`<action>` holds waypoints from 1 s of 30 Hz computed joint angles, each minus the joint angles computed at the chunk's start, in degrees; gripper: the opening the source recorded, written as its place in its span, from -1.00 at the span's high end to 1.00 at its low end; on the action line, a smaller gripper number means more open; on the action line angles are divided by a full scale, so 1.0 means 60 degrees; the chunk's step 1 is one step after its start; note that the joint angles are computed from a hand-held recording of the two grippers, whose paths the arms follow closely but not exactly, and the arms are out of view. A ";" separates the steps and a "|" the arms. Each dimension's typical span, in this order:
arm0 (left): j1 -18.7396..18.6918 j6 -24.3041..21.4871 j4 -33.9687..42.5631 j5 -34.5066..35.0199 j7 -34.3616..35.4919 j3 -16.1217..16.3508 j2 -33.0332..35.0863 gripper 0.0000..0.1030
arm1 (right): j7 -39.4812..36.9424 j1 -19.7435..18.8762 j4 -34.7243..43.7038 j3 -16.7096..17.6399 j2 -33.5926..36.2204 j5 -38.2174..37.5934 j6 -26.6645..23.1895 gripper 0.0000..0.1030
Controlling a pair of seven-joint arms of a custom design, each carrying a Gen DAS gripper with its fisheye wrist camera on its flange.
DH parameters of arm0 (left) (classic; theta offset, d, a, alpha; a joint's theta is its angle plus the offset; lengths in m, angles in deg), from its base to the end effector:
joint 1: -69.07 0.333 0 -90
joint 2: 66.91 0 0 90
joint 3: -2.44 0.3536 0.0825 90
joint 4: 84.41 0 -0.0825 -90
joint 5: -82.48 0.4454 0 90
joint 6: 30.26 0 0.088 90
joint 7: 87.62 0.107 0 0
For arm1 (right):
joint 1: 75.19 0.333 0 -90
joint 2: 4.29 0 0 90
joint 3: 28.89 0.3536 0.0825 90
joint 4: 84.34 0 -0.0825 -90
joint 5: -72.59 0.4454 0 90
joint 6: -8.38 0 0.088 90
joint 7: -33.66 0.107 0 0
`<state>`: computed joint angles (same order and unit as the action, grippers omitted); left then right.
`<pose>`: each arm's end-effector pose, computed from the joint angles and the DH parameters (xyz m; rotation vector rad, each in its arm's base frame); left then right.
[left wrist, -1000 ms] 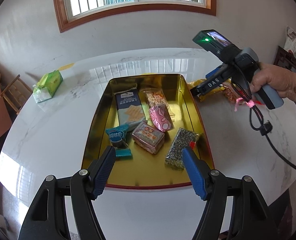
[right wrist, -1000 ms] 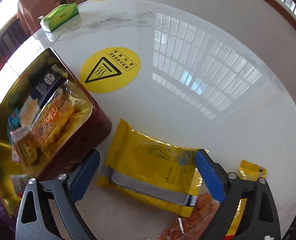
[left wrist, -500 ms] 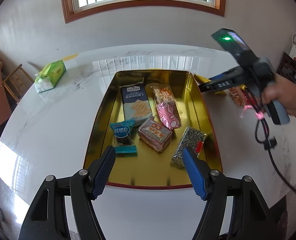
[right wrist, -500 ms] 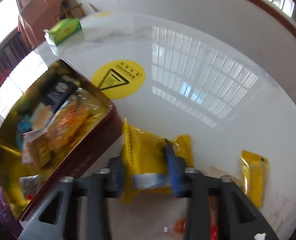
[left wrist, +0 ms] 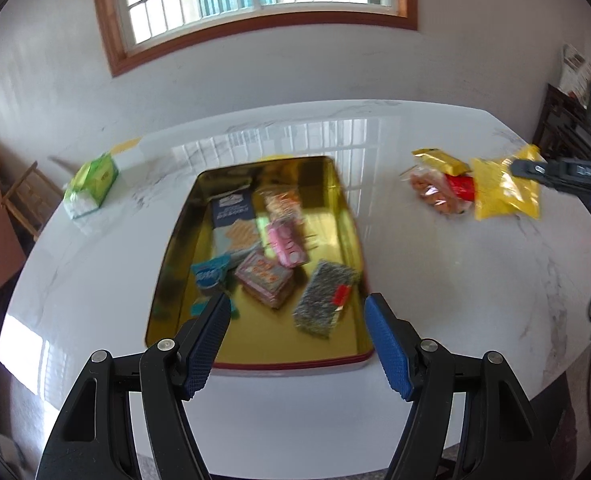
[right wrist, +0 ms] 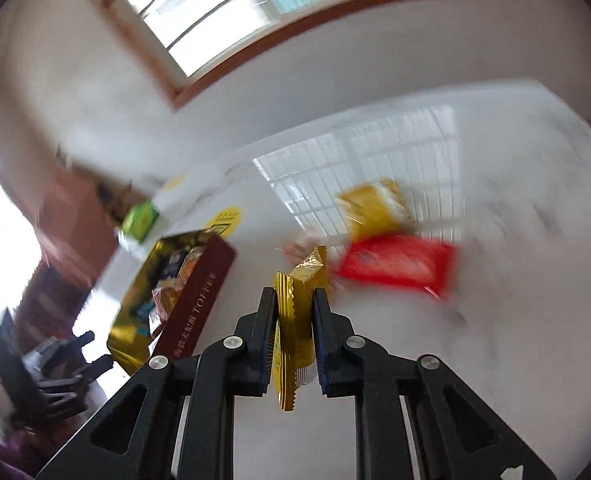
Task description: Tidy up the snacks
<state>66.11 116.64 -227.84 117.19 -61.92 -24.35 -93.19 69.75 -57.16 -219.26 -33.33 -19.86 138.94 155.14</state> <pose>0.4146 -0.2577 0.4793 -1.8670 1.5995 -0.5494 0.5250 0.1111 0.4864 -1.7810 1.2979 -0.0100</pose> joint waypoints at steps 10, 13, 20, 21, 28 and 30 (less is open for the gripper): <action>-0.0357 -0.0560 0.1630 0.1316 -0.0027 -0.0192 0.1676 -0.36 | 0.0008 -0.1370 -0.0782 -0.0824 -0.0090 0.1567 -0.0919 0.70; -0.0682 -0.0657 0.2143 0.1482 -0.0017 0.0052 0.2273 -0.36 | -0.0071 -0.1549 -0.0742 -0.0645 -0.0018 0.1278 -0.0891 0.69; -0.1432 -0.1264 0.3300 0.2188 -0.0129 0.0567 0.3542 -0.36 | -0.0075 -0.1881 -0.0521 -0.0812 0.0342 0.0307 -0.1940 0.30; -0.1545 -0.1347 0.3397 0.2255 -0.0147 0.0663 0.3650 -0.36 | -0.0112 -0.1932 -0.0451 -0.0795 0.0427 0.0167 -0.2098 0.21; -0.2276 -0.1591 0.4019 0.2186 0.0092 0.1485 0.4335 -0.36 | -0.0184 -0.1883 -0.0524 -0.0075 0.0165 -0.3059 -0.0168 -0.49; -0.2428 -0.1621 0.4112 0.2300 0.0081 0.1632 0.4451 -0.36 | -0.0075 -0.1814 -0.0694 0.0121 0.0073 -0.4249 0.0738 -0.72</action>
